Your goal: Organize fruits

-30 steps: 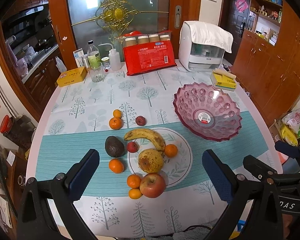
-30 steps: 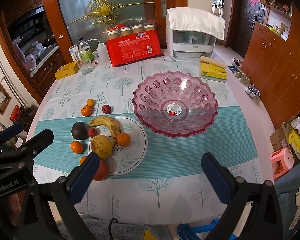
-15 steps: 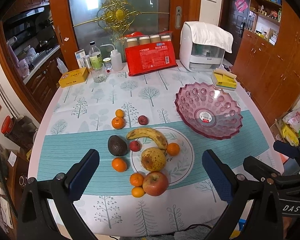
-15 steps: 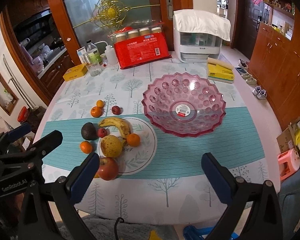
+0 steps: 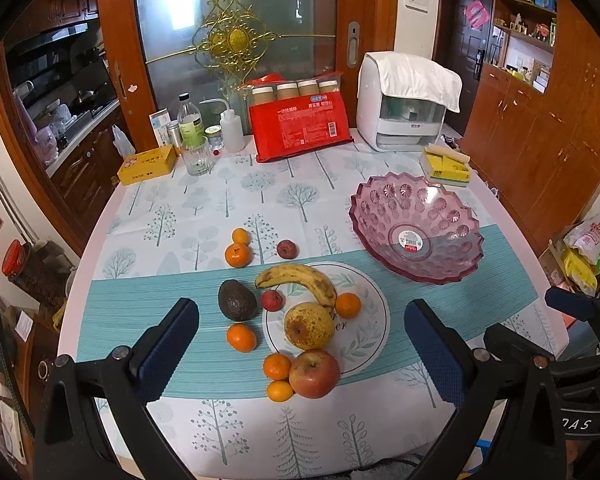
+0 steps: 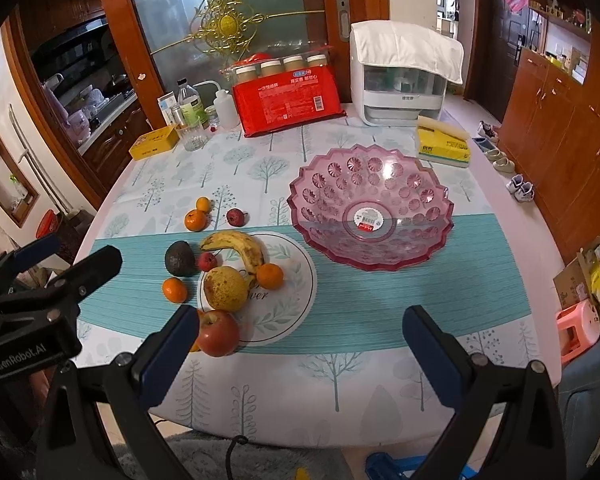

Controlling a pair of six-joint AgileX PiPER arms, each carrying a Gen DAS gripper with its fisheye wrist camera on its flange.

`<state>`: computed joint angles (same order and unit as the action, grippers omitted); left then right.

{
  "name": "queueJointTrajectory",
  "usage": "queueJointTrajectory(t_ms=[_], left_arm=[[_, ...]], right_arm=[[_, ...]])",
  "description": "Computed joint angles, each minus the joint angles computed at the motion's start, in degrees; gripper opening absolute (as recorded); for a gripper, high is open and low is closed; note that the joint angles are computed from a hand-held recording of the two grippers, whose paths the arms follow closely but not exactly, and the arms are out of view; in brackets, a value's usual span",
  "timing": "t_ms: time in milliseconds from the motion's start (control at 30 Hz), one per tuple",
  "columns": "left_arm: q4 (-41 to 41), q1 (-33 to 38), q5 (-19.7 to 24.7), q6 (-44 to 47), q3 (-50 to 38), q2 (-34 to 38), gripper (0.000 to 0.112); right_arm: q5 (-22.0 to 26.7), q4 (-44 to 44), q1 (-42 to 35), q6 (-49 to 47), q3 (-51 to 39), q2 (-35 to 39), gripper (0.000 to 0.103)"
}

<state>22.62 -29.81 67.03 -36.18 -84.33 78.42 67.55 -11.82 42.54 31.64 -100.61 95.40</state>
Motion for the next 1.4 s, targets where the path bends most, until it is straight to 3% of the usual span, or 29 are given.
queueJointTrajectory(t_ms=[467, 700, 1100, 1400], left_arm=[[-7.16, 7.5, -4.05, 6.81, 0.92, 1.78, 0.102], [-10.14, 11.44, -6.21, 11.44, 2.89, 2.62, 0.102], [-16.8, 19.53, -9.4, 18.29, 7.43, 4.11, 0.102], [-17.52, 26.93, -19.16, 21.54, 17.2, 5.06, 0.102]], right_arm=[[-0.82, 1.99, -0.41, -1.66, 0.65, 2.16, 0.102], [-4.76, 4.53, -0.93, 0.01, 2.45, 2.75, 0.102], [-4.38, -1.05, 3.63, 1.17, -1.97, 8.72, 0.102], [-7.96, 3.8, 0.6, 0.07, -3.8, 15.63, 0.1]])
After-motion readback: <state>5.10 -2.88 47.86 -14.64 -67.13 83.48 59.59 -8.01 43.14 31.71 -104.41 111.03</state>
